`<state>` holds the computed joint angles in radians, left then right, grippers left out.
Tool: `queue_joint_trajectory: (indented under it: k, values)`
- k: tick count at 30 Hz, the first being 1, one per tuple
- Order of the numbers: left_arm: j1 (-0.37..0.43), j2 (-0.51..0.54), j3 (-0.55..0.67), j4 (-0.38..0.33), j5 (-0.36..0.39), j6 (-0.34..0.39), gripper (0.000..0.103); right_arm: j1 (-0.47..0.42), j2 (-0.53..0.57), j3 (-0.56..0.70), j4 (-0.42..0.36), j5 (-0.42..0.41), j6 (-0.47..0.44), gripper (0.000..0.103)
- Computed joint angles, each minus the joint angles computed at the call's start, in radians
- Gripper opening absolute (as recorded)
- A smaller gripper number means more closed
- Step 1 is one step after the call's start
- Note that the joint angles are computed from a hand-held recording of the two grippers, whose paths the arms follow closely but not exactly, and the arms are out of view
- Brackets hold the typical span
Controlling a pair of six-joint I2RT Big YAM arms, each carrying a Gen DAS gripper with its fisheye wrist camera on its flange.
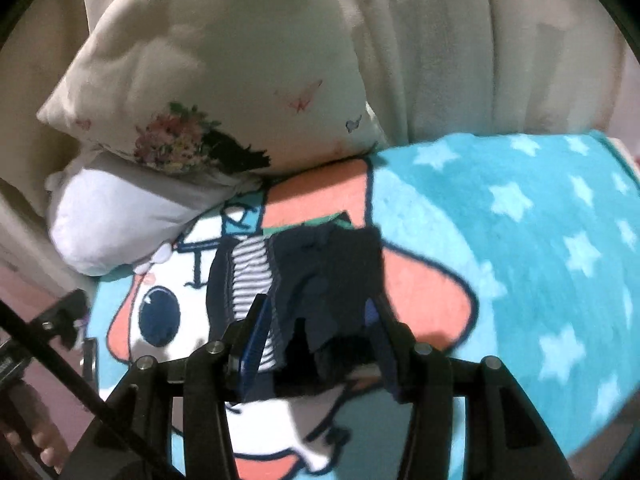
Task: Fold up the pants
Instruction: 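Release the folded pants and withdraw both grippers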
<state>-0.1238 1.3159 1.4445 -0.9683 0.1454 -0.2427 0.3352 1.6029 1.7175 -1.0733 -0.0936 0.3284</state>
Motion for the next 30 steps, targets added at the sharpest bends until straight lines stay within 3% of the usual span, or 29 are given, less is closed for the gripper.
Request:
queue_joint_trajectory:
  k: [5,11,16,20,30]
  values:
    - [0.13,-0.065,-0.048,-0.027,0.105,0.165,0.052,0.123,0.021,0.056,-0.157,0.144,0.149,0.054]
    - [0.257,-0.12,-0.092,-0.079,0.231,0.319,0.054,0.242,0.068,0.166,-0.312,0.276,0.249,0.055]
    - [0.341,-0.147,-0.119,-0.11,0.335,0.39,0.057,0.295,0.106,0.218,-0.396,0.331,0.327,0.056]
    - [0.393,-0.151,-0.127,-0.136,0.378,0.443,0.06,0.319,0.126,0.234,-0.429,0.334,0.389,0.056]
    - [0.464,-0.108,-0.099,-0.156,0.434,0.465,0.065,0.342,0.187,0.316,-0.485,0.365,0.42,0.059]
